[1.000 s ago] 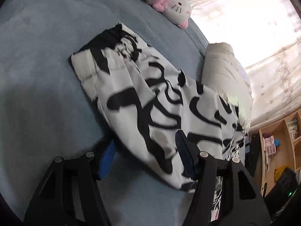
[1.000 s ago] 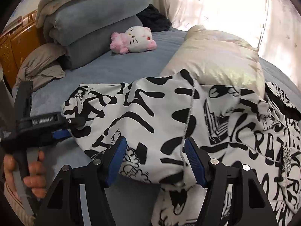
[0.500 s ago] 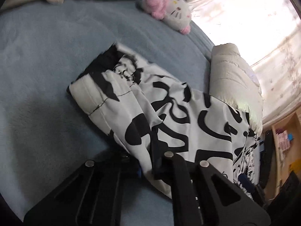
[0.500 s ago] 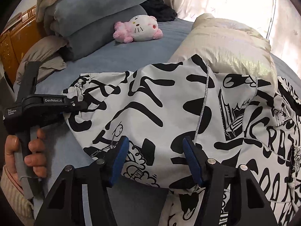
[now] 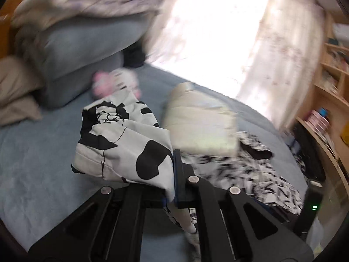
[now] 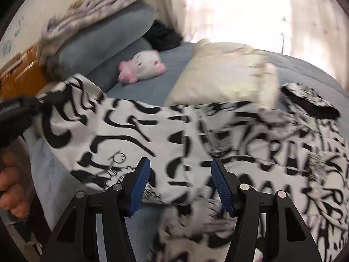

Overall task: Fold large clothes
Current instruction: 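Fold the held sleeve across the jacket body and open the left gripper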

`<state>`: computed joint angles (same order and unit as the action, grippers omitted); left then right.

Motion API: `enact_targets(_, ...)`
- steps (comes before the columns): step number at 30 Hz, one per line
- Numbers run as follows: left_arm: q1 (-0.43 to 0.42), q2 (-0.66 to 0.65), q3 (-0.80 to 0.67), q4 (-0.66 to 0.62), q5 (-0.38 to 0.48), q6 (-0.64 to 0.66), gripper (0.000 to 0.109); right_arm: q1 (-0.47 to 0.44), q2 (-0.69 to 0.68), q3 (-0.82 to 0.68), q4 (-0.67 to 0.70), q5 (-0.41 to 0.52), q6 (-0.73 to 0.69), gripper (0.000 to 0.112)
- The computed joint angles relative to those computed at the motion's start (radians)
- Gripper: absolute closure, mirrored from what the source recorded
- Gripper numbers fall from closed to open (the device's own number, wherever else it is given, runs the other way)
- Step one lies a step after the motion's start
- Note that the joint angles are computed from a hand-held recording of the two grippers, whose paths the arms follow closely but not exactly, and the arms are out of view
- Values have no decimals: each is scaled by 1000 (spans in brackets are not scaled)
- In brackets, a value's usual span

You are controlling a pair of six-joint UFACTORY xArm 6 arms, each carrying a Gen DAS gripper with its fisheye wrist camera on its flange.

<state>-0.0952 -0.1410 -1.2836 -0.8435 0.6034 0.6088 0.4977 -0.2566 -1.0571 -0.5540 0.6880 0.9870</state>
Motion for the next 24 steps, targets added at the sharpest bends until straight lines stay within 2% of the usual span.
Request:
enact_targets(4,-120,-80,27,24,7,-12,107,-27,-248,147,-22,102,21,53)
enact_targets(10,-380,-90,70,168,-42,-144,107,-111,-636,354,7,305,-41,53)
enact_targets(16,-624,-25,143,299,-107,-250,107,-287,-984,521,131,493,-200,53)
enact_targets(19,-699,34,150,358,-87,-275,105,-436,-1113,581,224,544,-322,53)
enact_targets(20,-709,48,154,346,-63,-263,99,-513,-1155,599,273,556,-386,53)
enact_targets(22,-724,77,154,343,-29,-269,88,-594,-1183,628,328,552,-450,53)
enact_targets(24,-725,81,177,330,-31,-263,64,-698,-1194,646,403,539,-543,53)
